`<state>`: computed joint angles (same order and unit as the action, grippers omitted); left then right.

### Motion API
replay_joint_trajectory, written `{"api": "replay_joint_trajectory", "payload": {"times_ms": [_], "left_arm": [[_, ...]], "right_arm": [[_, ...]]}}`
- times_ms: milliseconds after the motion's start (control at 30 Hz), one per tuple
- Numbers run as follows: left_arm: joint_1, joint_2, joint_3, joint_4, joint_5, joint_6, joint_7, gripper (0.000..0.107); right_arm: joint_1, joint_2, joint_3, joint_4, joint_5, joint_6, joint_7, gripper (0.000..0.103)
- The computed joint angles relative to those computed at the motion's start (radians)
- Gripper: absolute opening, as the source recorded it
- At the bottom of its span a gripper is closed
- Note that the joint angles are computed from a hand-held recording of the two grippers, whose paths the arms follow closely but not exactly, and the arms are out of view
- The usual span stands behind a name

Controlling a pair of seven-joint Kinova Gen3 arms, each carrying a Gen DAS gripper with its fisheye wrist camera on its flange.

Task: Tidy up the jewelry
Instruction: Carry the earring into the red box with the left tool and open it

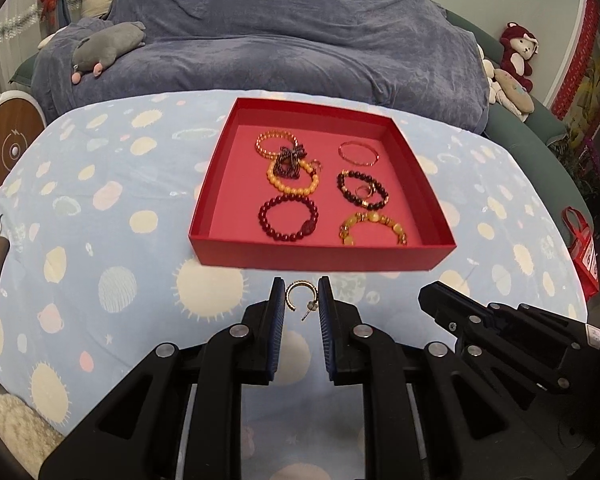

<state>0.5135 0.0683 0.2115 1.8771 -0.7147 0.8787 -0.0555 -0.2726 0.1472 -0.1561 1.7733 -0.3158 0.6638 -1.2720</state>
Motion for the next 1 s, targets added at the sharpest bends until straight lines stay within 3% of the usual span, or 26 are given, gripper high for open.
{"api": "replay_joint_trajectory", "payload": {"times_ms": [300, 467, 1000], "left_arm": [[-0.039, 0.01, -0.029, -0.071, -0.041, -0.013, -0.056, 0.017], [-0.048, 0.019, -0.039, -0.083, -0.047, -0.017, -0.067, 0.017], [-0.071, 0.061, -0.073, -0.109, -0.031, -0.066, -0.122, 0.017]], "right_arm": [[0.021, 0.048, -0.008, -0.131, -0.036, 0.022, 0.044, 0.001], [0.011, 0.056, -0.004, -0.144, -0.011, 0.005, 0.022, 0.007], [-0.004, 0.096, -0.005, -0.174, 0.044, -0.008, -0.017, 0.007]]}}
